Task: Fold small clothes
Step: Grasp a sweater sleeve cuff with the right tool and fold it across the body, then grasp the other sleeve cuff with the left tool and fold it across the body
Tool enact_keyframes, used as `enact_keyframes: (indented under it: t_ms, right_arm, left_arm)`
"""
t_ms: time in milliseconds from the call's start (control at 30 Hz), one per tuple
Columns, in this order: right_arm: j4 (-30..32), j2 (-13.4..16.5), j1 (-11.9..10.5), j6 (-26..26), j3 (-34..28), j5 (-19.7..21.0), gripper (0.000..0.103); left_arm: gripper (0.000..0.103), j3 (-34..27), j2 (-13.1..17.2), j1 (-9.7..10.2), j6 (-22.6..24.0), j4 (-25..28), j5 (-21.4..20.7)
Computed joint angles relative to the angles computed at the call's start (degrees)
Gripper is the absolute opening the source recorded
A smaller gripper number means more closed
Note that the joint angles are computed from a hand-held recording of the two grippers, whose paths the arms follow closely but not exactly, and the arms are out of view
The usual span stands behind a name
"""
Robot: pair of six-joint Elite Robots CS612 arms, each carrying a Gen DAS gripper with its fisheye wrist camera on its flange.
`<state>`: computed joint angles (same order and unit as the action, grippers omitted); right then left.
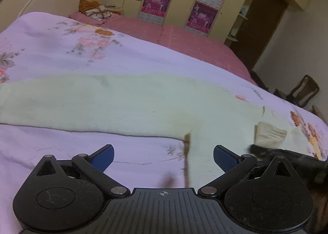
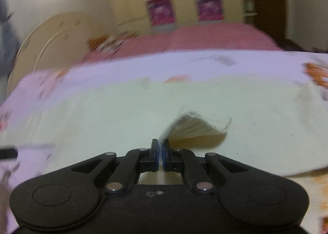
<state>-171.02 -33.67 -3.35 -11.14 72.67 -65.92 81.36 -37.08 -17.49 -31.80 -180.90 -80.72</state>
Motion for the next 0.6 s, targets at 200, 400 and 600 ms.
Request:
enact_keyframes:
  t_ms: [200,400,600]
  right_arm:
    - [-10.2,-2.8,-1.0,-5.3,7.1,4.7,0.043]
    - [-12.2,-5.0,-4.7,4.7,10.7,1.4,0.042]
    - [-13.1,-5.5,-7.8,11.3,11.9,0.0,0.042]
  left_arm:
    - [0.102,-3.7,2.3,-0.56,1.0,-1.0,-4.4]
    - [0.072,-13.3,7.5,-1.82,3.7,2.5,-12.6]
    - [0.063,-21.6,11.4,-2.67,0.5,11.2,-14.3]
